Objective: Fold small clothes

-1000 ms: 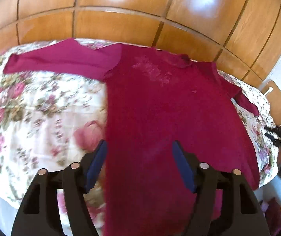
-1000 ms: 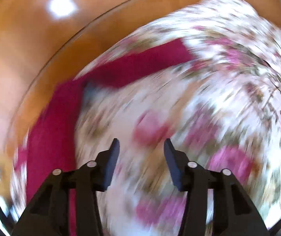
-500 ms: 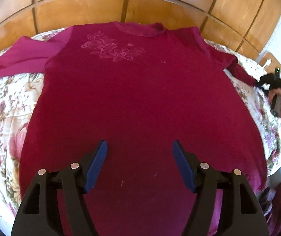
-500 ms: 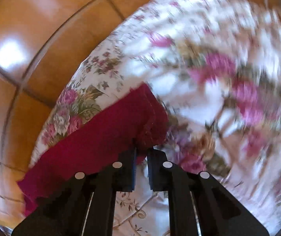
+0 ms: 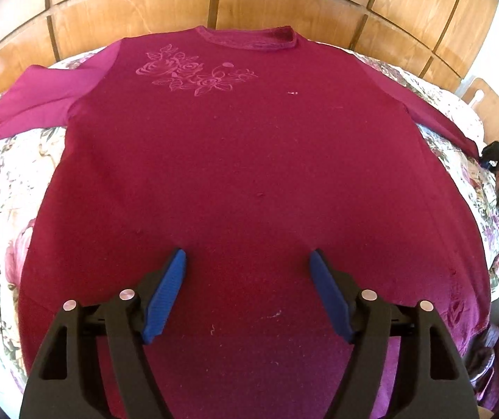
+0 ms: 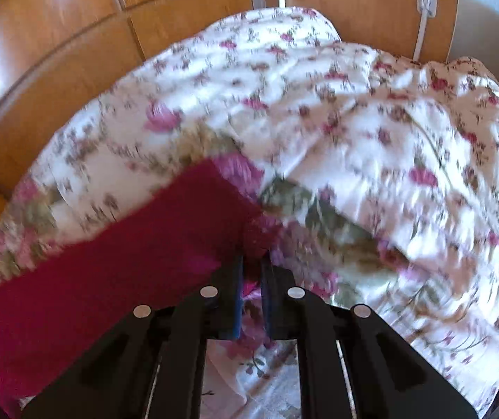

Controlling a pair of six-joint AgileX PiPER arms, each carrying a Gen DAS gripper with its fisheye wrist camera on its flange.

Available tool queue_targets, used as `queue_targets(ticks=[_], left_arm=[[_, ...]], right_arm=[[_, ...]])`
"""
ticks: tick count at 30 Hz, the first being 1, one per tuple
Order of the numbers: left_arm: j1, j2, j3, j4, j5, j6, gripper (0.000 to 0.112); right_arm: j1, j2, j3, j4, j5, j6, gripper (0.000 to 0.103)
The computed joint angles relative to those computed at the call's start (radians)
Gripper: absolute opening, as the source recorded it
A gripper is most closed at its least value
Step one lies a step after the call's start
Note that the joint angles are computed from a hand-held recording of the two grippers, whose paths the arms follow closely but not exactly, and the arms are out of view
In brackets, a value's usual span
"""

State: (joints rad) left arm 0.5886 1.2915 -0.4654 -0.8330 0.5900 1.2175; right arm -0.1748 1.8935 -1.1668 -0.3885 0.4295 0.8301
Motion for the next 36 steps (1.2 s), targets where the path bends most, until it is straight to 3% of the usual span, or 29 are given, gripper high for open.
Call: queue_targets(ticks=[3,5,8,13,16,19,24,27,29,32,36], left_arm=[[0.009,-0.002,0.007,-0.021,0.000,0.031,0.073],[0.029,-0.003,0.001,-0.029,0.024,0.037,0.073],[0.104,-0.002,-0.022,-0.051,0.115,0.060,0.073],[0.300,0.002,-0.078,-0.069,0.271,0.097,0.073],[0.462,0.044,-0.153,-0.082,0.339,0.120,0.073],[0.585,0.140,-0.250,-0.092,0.294,0.102,0.073],[0.720,0.407,-0.536,-0.046,0.230,-0.078,0.073],[0.763,0.570,-0.766,-0.003,0.229,-0.236,0.064],[0.773,0.677,-0.946,0.045,0.243,-0.357,0.058],[0.769,0.800,-1.174,0.091,0.253,-0.477,0.058],[0.723,0.970,-1.489,0.191,0.297,-0.634,0.058]], right_arm=[[0.006,-0.031,0.030,-0.009,-0.001,-0.005,0.020],[0.015,-0.070,0.046,-0.026,0.017,0.006,0.085],[0.057,-0.162,0.106,-0.197,0.024,0.174,0.086],[0.218,-0.282,0.138,-0.249,0.035,0.218,0.093],[0.407,-0.288,0.105,-0.237,0.019,0.220,0.095],[0.584,-0.219,0.032,-0.105,-0.021,0.117,0.096],[0.879,0.021,-0.203,0.132,-0.027,-0.107,0.096],[0.975,0.163,-0.354,0.238,0.014,-0.202,0.096],[1.025,0.237,-0.420,0.193,0.025,-0.148,0.100],[1.077,0.287,-0.446,-0.029,0.055,0.048,0.101],[1.079,0.297,-0.452,-0.059,0.063,0.070,0.101]])
